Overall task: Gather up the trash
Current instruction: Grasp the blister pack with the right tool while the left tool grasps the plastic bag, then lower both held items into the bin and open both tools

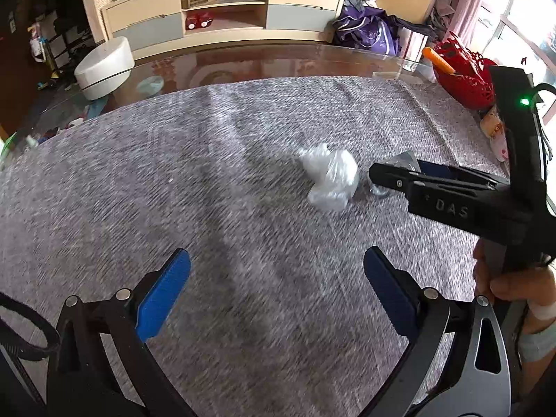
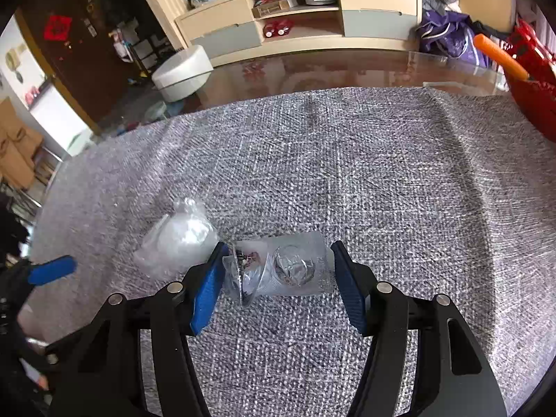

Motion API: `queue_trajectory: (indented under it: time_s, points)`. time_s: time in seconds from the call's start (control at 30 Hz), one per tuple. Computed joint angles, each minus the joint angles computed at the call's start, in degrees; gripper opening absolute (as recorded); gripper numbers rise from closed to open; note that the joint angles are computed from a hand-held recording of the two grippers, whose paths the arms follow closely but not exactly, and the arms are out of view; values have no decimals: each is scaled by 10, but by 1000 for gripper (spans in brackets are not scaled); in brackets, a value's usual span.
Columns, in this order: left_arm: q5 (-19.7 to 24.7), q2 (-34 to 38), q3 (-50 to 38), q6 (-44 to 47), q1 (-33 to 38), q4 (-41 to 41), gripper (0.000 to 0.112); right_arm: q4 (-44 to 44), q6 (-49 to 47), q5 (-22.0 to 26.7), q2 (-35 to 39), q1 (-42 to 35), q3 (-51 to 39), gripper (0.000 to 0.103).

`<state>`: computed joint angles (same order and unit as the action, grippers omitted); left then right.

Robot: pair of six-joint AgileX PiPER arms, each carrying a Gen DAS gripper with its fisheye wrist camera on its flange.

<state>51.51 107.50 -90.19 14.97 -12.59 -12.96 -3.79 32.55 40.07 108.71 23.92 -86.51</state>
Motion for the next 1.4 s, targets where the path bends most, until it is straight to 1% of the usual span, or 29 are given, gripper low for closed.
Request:
queue_trajectory:
  time_s: [0.07,0.2,0.23,0.33,0.37,0.4,0.43,0.5,0.57,0.6,0.67,0.73,0.8,0.97,1.03,1.07,1.1,1.13,1.23,1.4]
  points:
    - [4,20,-25,-2,-8,-5,94,-22,18,-10,-11,-4,12,60]
    - [3,50,-60,-1,-25,-11,93,-16,4,-20,-24,-33,24,60]
    - [5,59,-72,-1,-30,-12,91,-14,2,-21,-28,-38,28,60]
    - [8,83,-100,1,-38,-13,82,-7,-2,-27,-35,-53,34,60]
    - [7,93,-111,-1,-43,-7,76,-5,-3,-28,-35,-56,34,60]
    - [9,103,-121,-4,-47,-3,66,-4,-4,-28,-37,-59,35,60]
    - [11,110,-130,-5,-48,-1,61,0,-9,-29,-36,-63,34,60]
    - [25,129,-151,-3,-49,-8,41,-2,-5,-27,-37,-63,34,60]
    - [22,129,-148,-4,-50,-5,28,0,-3,-26,-40,-64,34,60]
    - [22,125,-144,-1,-49,-8,23,-1,0,-23,-41,-61,30,60]
    - [28,110,-132,8,-42,-25,23,-3,4,-21,-55,-55,37,60]
    - [22,83,-111,6,-39,-20,22,-8,9,-18,-74,-47,47,60]
    - [19,44,-87,6,-32,-21,22,-30,33,-6,-99,-28,51,60]
    - [22,-67,-34,-14,-18,5,22,-98,92,52,-159,32,36,60]
    - [30,-110,-18,-21,-12,12,22,-128,125,89,-188,68,27,60]
    - [38,-137,-6,-22,-5,10,22,-136,134,99,-199,80,27,60]
    - [45,-157,0,-22,1,9,22,-159,157,122,-217,109,24,61]
    - [53,-189,14,-22,10,7,22,-172,168,134,-227,125,24,61]
    - [72,-261,46,-21,24,10,22,-233,218,200,-257,204,12,61]
    - [105,-365,115,-4,52,-4,24,-312,306,277,-295,325,21,61]
